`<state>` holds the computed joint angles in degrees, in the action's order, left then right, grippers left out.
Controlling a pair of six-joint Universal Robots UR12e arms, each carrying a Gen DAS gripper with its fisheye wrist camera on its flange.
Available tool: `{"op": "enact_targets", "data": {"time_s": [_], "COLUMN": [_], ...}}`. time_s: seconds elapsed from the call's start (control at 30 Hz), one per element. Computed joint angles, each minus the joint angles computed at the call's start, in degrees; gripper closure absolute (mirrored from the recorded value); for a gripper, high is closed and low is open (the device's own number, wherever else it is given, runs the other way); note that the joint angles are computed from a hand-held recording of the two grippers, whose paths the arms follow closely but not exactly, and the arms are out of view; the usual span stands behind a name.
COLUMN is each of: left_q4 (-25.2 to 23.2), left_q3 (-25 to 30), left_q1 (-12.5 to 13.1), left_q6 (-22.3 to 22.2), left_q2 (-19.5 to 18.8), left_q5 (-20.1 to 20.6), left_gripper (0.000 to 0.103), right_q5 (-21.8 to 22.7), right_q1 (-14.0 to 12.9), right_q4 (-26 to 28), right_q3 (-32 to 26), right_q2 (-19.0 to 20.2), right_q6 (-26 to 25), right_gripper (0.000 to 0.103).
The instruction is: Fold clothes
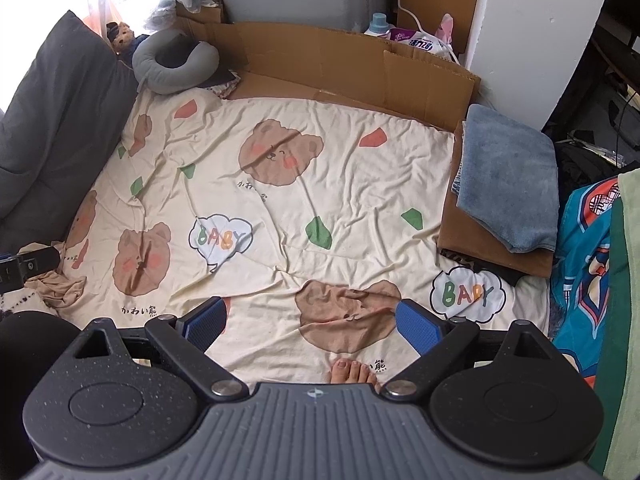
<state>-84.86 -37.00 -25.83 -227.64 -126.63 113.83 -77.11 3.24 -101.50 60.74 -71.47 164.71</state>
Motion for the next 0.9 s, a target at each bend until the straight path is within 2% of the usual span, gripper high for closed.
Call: {"op": "enact_targets", "data": {"time_s": [0.9], "left_q4": [0.33], "left_q3": [-0.56], "left_q1": [-0.07], "left_q6": [0.09], "left_q2": [0.27], "left_q5": [0.21], "left_gripper": [0.005], "right_q5": [-0.72], "right_q1": [0.13], "right_q4": [-0.97], "right_q3": [0.43], "right_q2": [-0.23], "right_q6": [0.02], "right_gripper": [0.009]}}
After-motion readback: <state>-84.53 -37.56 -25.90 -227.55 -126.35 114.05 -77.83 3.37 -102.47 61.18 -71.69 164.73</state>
